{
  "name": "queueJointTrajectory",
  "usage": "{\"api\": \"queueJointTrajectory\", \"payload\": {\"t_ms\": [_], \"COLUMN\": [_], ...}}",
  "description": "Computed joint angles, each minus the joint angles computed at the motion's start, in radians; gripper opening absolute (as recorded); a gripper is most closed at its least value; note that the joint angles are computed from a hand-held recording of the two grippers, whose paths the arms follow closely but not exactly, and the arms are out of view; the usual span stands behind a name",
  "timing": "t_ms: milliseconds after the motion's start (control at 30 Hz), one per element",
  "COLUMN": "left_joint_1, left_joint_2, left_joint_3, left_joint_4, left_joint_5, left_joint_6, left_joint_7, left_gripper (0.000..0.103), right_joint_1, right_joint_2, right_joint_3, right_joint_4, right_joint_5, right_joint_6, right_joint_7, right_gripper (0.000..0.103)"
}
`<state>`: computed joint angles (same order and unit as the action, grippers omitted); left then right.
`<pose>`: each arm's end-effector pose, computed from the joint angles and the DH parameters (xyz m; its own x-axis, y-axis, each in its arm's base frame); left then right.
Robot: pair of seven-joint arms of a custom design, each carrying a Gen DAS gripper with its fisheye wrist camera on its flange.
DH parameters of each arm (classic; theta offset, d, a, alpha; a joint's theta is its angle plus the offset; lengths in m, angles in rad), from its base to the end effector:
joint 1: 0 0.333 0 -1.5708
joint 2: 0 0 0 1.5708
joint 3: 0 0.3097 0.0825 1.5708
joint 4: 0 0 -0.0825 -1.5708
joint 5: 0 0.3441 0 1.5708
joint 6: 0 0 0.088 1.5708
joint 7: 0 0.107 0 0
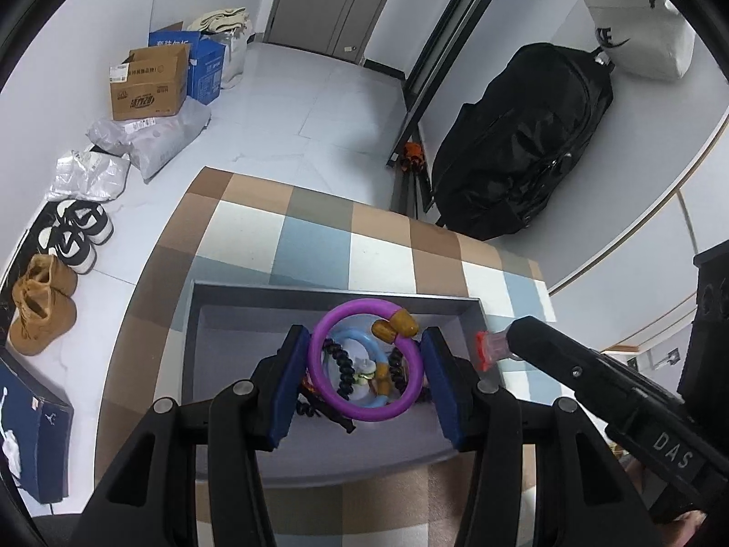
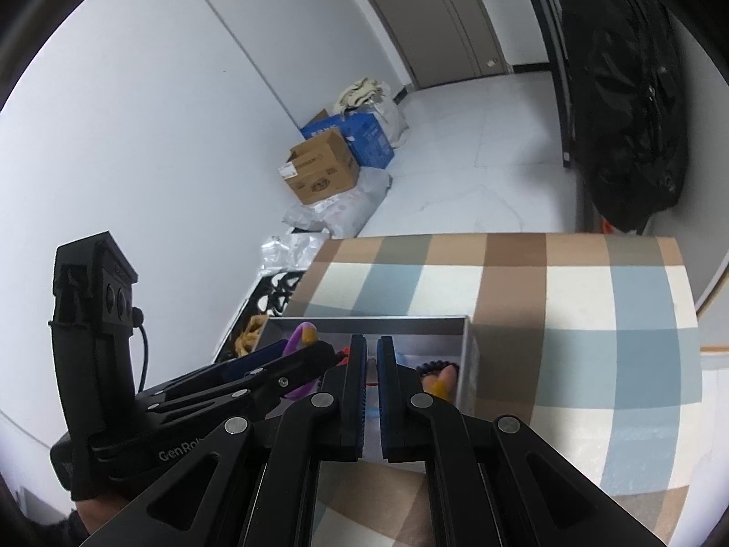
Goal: Organize jewelry
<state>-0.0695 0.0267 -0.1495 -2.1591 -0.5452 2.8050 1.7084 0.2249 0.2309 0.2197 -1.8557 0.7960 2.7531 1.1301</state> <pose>0.5415 -0.0946 0.4676 -0.0075 -0.9333 0.3590 -0.8312 -0.1937 -0.5211 0.5765 0.2303 0.4789 0.3437 -0.8259 -0.4470 -0.8045 -0.0134 -0.5938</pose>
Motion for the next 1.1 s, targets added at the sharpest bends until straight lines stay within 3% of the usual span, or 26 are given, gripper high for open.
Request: {"api": "queueJointTrajectory", "payload": {"t_ms": [433,733,800,833,867,900,967,1100], "left_joint_1": [0.012,0.019,0.021,0.02,0.017,0.013,0.008,0.007], "left_joint_2": [0.037,0.046,0.04,0.036,0.031,0.028,0.023,0.021], "left_joint_3": [0.0,0.003,0.001,0.001,0.002,0.003,0.005,0.01], "left_joint_4": [0.042,0.064,0.06,0.056,0.049,0.042,0.032,0.023], "left_joint_5": [-0.012,-0.017,-0.04,-0.032,-0.014,0.009,0.055,0.11], "left_joint_6": [-0.055,-0.091,-0.086,-0.077,-0.062,-0.045,-0.02,-0.007], "left_joint_7": [-0.024,-0.056,-0.043,-0.047,-0.058,-0.078,-0.107,-0.155], "left_gripper": [0.045,0.047,0.05,0.06,0.064,0.066,0.066,0.067], "right_joint_1": [-0.019,0.001,-0.009,-0.012,-0.017,-0.026,-0.023,-0.016], "right_joint_2": [0.027,0.029,0.027,0.024,0.022,0.017,0.013,0.009], "right_joint_3": [0.002,-0.008,0.007,0.01,0.017,0.028,0.027,0.024], "right_joint_4": [0.031,0.017,0.012,0.009,0.006,0.001,-0.001,-0.01], "right_joint_5": [0.027,-0.068,-0.05,-0.043,-0.025,0.008,0.018,0.026], "right_joint_6": [-0.039,-0.002,0.012,0.021,0.03,0.041,0.051,0.078], "right_joint_7": [0.018,0.077,0.058,0.054,0.042,0.016,0.001,-0.008], "right_gripper": [0.004,0.008,0.019,0.026,0.043,0.049,0.054,0.077]}}
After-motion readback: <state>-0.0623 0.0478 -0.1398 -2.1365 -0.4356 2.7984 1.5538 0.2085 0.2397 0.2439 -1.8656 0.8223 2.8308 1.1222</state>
